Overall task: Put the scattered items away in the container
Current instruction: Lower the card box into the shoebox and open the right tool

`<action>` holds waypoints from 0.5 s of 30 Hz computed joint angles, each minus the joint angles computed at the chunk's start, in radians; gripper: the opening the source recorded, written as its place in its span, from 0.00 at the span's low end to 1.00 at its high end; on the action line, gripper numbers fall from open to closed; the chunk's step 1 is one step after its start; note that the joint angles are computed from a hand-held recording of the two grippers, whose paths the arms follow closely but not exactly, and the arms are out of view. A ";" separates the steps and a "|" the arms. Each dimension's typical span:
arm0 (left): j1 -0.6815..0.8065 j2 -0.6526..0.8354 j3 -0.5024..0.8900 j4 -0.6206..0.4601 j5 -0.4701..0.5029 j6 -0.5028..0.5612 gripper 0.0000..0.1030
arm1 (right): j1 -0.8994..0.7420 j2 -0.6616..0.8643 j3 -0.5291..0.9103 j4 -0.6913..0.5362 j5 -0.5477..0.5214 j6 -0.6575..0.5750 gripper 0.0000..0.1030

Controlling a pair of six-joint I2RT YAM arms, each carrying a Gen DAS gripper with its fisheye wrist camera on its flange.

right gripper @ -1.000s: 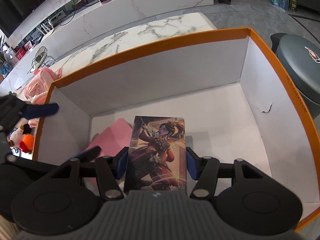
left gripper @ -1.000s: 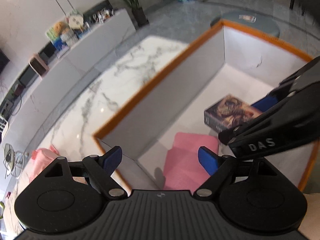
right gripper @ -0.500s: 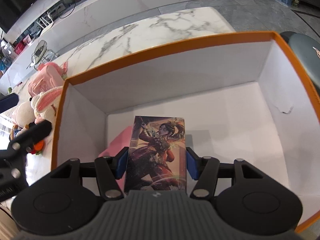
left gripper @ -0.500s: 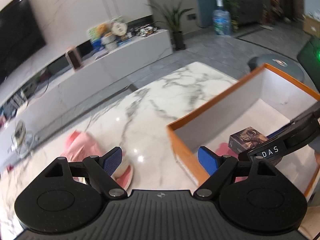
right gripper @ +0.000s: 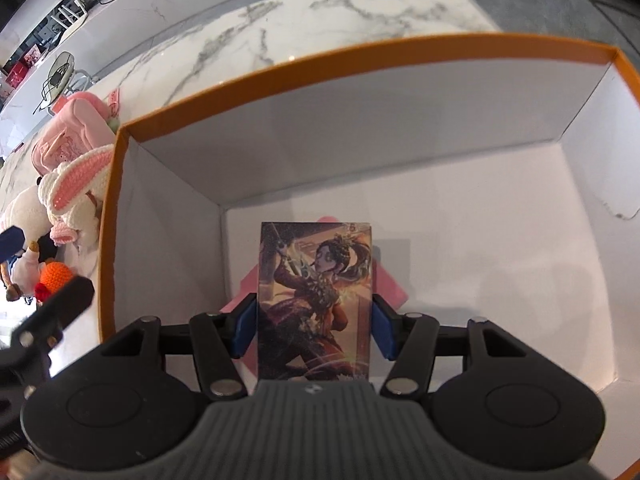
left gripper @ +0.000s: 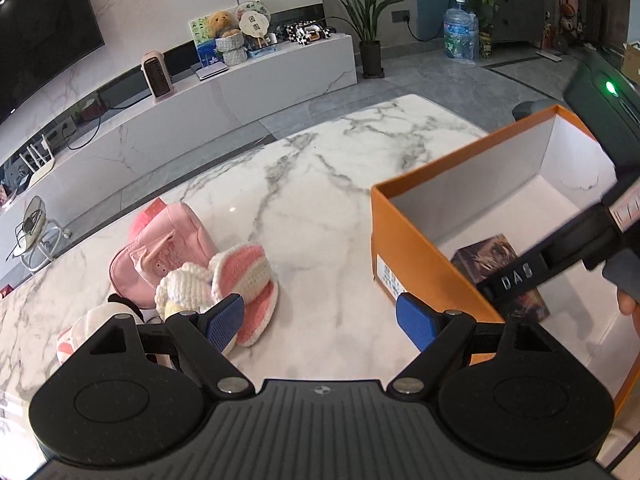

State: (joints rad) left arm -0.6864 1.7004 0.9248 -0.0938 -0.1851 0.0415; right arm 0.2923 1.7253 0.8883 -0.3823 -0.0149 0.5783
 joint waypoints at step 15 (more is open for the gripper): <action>0.007 -0.037 -0.066 0.024 0.007 -0.010 0.96 | -0.066 -0.202 -0.120 0.006 0.039 0.104 0.62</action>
State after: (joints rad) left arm -0.6790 1.6635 0.8586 -0.0698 -0.1782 0.0318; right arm 0.2268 1.5233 0.7683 -0.3758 0.0239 0.6823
